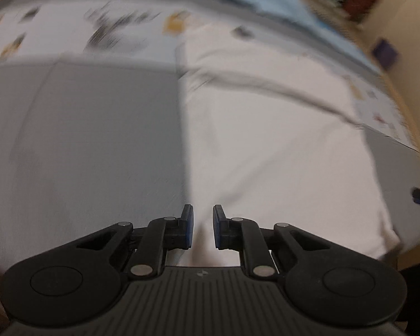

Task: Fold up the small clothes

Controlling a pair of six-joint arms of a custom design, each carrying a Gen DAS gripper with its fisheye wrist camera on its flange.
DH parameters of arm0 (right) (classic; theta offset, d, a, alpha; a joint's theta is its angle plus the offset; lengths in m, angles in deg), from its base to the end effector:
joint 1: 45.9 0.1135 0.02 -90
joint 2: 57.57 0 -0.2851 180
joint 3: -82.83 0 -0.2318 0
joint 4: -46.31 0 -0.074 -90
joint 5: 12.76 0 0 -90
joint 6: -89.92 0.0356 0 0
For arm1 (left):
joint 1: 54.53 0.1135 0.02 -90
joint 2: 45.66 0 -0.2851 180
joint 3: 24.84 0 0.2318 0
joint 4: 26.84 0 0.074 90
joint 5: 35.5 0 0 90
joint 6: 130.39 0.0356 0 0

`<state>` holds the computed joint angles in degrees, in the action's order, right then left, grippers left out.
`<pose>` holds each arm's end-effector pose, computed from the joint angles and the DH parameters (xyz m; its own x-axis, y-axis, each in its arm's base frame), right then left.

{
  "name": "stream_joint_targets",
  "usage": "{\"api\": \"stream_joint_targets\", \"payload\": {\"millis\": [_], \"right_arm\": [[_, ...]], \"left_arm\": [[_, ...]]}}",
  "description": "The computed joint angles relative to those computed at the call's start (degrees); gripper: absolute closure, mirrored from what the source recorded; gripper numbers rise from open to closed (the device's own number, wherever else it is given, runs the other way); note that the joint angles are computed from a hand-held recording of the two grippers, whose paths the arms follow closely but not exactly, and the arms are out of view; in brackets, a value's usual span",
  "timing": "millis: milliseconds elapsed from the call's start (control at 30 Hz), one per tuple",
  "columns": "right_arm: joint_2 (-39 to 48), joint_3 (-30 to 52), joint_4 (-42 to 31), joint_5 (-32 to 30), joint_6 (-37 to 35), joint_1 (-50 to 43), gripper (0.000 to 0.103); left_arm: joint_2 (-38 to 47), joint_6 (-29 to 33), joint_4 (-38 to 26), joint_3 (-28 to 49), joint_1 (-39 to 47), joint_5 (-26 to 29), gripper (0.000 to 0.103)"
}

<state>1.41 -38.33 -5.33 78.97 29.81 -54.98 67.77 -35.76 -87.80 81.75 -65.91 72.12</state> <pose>0.1703 -0.0283 0.2712 -0.5848 0.5979 -0.5482 0.5394 0.7914 0.2877 0.3942 -0.0903 0.2476 -0.8805 0.2557 -0.3992 0.3725 0.8941 -0.2488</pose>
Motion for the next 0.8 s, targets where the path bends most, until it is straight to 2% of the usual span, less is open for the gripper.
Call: {"api": "stream_joint_targets", "payload": {"millis": [100,233,333,400,567,733,800], "right_arm": [[2.3,-2.84,1.66,0.52,1.24,-1.19,0.06],[6.2,-4.2,1.87,-2.58,2.98,-3.51,0.061],[8.3,-3.75,0.27,-0.35,2.88,-2.53,0.061],[8.77,-4.53,0.15,-1.11,2.87,-2.9,0.06],[12.91,-4.93,-1.58,0.16,2.51,-0.76,0.06],[13.52,-4.8,-2.66,2.62,2.79,3.41,0.06],[13.14,-4.73,-3.19,2.54,2.47,4.05,0.067]], "left_arm": [[1.79,-0.21,-2.02,1.02,1.24,2.83,0.087],[3.93,1.31,-4.63,1.76,0.43,1.16,0.085],[4.61,0.55,-5.14,1.92,-0.15,-1.31,0.085],[5.24,0.24,-6.12,2.72,0.15,-0.57,0.085],[6.21,2.14,-8.11,2.98,-1.25,-3.43,0.083],[5.43,3.55,-6.63,0.64,-1.74,-4.13,0.081],[4.95,4.1,-6.17,-0.12,-1.82,-4.15,0.083]]}}
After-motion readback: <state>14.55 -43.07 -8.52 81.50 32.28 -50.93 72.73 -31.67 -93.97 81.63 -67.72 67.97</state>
